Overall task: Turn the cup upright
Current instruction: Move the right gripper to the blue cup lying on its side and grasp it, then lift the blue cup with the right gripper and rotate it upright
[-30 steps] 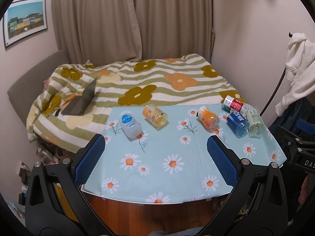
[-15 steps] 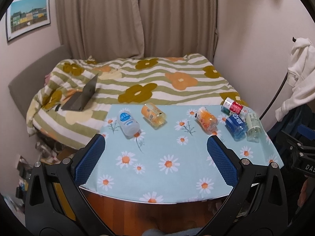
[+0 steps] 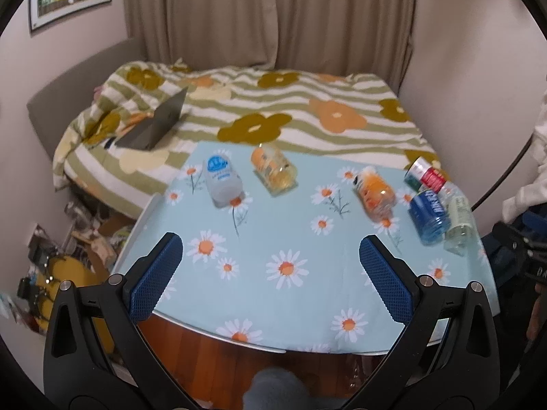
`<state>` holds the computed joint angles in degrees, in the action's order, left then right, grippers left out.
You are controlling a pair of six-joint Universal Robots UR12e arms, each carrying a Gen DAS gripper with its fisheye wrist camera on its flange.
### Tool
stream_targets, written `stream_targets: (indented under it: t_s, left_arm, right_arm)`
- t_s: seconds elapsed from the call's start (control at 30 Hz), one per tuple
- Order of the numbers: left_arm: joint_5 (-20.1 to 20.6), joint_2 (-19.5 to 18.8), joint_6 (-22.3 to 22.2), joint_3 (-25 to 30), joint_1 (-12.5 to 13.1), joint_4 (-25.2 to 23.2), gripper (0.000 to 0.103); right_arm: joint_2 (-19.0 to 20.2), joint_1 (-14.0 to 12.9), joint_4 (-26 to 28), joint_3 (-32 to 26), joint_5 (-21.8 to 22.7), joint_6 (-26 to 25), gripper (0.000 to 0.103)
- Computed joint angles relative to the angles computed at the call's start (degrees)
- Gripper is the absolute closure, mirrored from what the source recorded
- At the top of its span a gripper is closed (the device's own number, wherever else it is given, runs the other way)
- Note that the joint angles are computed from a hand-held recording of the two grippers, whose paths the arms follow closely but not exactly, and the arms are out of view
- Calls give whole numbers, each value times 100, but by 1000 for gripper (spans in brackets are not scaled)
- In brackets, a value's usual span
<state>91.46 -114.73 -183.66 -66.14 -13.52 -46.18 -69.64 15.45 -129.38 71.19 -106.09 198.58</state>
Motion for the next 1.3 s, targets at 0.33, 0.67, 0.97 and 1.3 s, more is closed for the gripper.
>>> stream_targets:
  t_s: [0.33, 0.67, 0.97, 1.3]
  left_arm:
    - [-47, -685, 90, 798, -60, -1021, 0]
    - [-73, -1449, 343, 1809, -138, -1892, 0]
    - [-168, -1852, 473, 2357, -158, -2390, 0]
    - [-195, -1899, 485, 2395, -180, -2441, 0]
  right_arm:
    - [565, -400, 655, -501, 645, -331, 0]
    - [1112, -586, 1402, -1046, 881, -673, 8]
    - [1347, -659, 1668, -1211, 945, -860, 16]
    - [1419, -642, 1589, -1183, 852, -1094, 42]
